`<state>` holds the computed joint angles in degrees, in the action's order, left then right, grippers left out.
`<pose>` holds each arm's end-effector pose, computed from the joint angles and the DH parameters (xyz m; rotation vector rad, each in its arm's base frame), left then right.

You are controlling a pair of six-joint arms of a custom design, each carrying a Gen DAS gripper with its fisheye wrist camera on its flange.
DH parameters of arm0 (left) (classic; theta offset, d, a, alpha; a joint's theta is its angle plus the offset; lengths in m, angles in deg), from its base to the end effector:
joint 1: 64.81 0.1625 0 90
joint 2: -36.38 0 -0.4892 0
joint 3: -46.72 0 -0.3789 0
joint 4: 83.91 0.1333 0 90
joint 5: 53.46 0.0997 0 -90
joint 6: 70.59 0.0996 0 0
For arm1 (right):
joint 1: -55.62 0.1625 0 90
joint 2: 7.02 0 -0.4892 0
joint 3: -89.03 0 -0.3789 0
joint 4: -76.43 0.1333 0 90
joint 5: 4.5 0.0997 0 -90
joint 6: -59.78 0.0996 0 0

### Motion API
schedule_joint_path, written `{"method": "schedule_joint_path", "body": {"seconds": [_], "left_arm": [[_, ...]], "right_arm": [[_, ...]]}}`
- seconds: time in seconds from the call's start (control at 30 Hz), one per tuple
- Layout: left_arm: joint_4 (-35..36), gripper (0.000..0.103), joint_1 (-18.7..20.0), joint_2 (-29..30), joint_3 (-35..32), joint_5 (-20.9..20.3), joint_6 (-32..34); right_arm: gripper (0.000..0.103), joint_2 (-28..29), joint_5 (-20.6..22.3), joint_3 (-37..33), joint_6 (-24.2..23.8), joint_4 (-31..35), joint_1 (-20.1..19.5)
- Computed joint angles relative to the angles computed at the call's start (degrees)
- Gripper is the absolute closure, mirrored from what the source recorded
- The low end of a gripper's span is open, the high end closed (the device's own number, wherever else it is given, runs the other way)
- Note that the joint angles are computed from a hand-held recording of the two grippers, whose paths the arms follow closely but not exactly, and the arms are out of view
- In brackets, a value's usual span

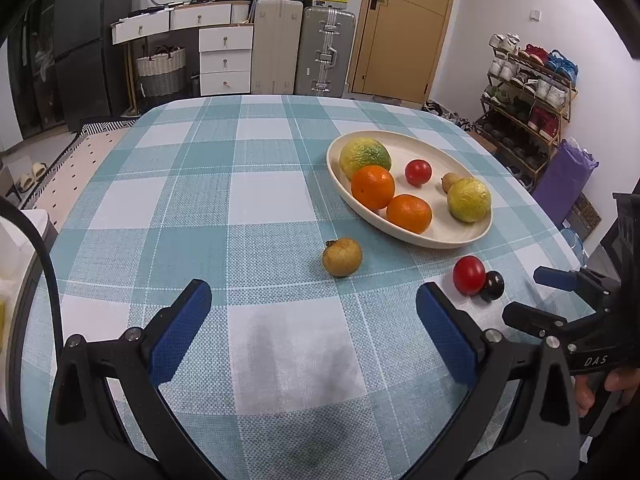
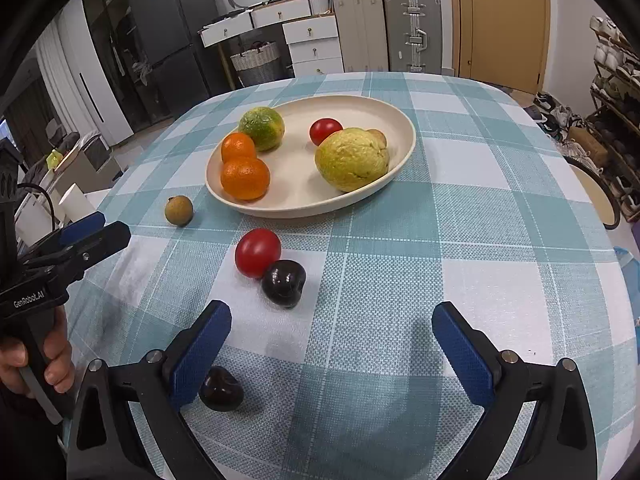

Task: Organize fruits
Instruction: 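Withdraw both open tools from the plate toward the loose fruits, then close the right tool around a dark plum on the cloth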

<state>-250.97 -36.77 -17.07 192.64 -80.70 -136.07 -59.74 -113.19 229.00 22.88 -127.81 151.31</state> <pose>-0.2126 -0.3646 0.1065 0.1145 2.2162 -1.0770 0.1451 -0.4339 0.1345 0.8688 -2.5185 0.4975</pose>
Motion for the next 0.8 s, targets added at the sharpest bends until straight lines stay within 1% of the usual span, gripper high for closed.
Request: {"method": "schedule_joint_path", "body": {"seconds": [0.23,0.3,0.37,0.43,0.53,0.63,0.8], "left_arm": [[-0.3,0.001,0.53,1.54,-0.74,0.54,0.97],[-0.89,0.001,0.68,2.02,-0.76,0.62,1.17],[-1.33,0.001,0.99,2.11,-0.91,0.08,1.86],[-1.49,0.001,1.47,2.16,-1.16,-0.49,2.44],[-0.61,0.001,1.8,2.18,-1.55,-0.73,2.45],[-0.28,0.001,1.93,2.27,-1.79,-0.91,2.7],[0.29,0.001,2.79,2.13,-2.32,-1.77,2.89]], "right_arm": [[0.001,0.69,-0.65,-0.54,-1.66,0.6,1.02],[0.005,0.95,-0.9,-0.87,-1.85,0.94,1.33],[0.015,0.86,-1.05,-1.27,-1.75,2.28,1.53],[0.017,1.08,-1.62,-1.47,-1.9,2.47,1.82],[0.017,1.52,-2.07,-1.46,-3.34,2.21,2.28],[0.026,2.18,-2.83,-1.73,-3.86,2.5,2.68],[0.034,2.52,-2.69,-1.76,-4.5,2.61,2.87]]}}
